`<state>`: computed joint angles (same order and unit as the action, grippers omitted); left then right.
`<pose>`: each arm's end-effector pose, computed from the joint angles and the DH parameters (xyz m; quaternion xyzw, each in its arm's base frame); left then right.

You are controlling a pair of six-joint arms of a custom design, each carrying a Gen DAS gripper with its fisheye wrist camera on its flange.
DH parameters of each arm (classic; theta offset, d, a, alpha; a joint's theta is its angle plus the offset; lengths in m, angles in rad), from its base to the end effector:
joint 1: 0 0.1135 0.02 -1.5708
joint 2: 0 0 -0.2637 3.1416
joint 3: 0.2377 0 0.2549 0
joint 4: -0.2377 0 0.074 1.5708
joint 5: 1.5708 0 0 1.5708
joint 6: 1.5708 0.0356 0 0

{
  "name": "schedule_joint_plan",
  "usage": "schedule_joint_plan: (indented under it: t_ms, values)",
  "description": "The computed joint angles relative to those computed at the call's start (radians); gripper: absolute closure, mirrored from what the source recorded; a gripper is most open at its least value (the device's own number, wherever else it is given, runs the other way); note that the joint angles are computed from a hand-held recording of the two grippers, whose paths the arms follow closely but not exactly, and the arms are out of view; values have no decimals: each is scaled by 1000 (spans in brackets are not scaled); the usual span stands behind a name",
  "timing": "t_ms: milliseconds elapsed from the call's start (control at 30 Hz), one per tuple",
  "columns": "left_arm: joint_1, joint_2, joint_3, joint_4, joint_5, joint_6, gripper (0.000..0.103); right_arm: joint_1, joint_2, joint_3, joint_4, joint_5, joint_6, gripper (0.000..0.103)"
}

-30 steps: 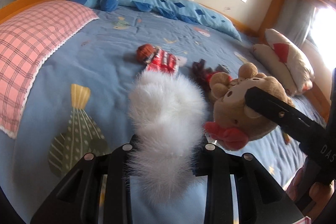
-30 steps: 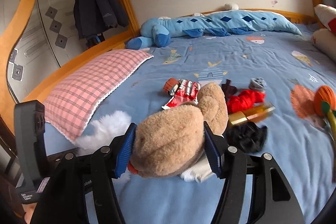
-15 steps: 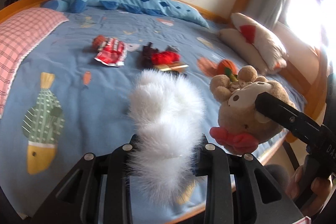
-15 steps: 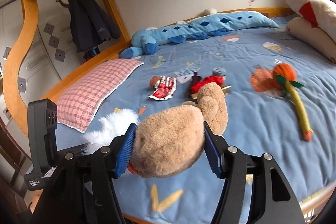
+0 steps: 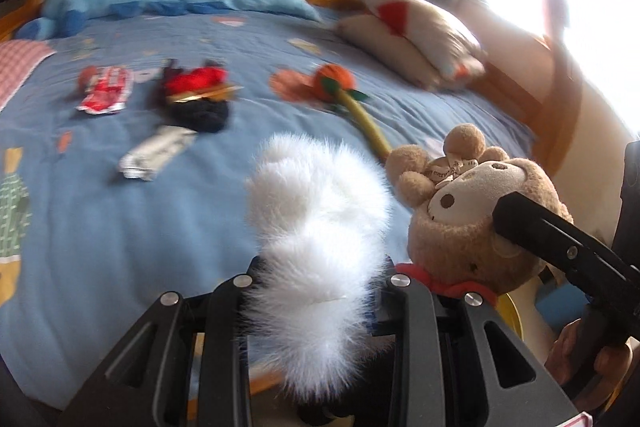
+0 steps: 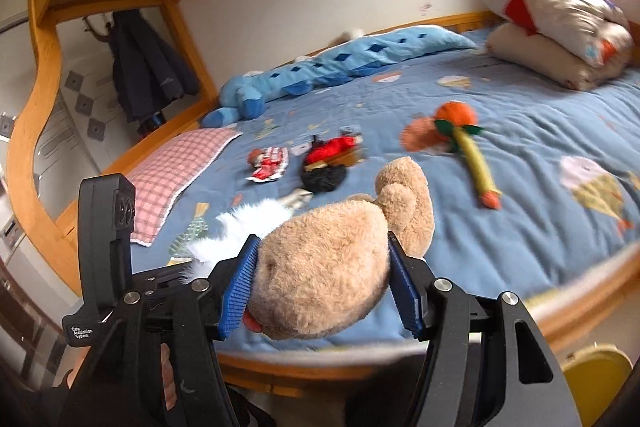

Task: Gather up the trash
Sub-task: 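Carry the fluffy tail and teddy bear to the yellow bucket and release both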

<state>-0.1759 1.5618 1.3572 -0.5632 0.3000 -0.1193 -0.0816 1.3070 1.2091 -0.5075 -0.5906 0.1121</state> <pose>0.3429 -0.0716 0.3106 0.0841 0.9081 -0.1929 0.3620 0.2895 -0.0038 0.3447 -0.0525 0.8565 0.2645 0.4401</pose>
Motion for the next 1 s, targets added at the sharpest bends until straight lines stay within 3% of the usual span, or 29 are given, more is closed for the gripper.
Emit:
schedule_joint_plan:
  t_ms: [300,500,767,1000]
  values:
    - [-214,39,36,21,-4,-11,73,-279,-149,-91,-155,-54,-129,43]
    - [-364,100,78,10,-6,7,73,-530,-223,-138,-301,-117,-288,43]
    - [-559,243,185,-31,21,17,73,-952,-183,-168,-503,-192,-566,43]
    - [-684,419,327,-104,27,5,73,-1135,-81,-220,-508,-154,-690,43]
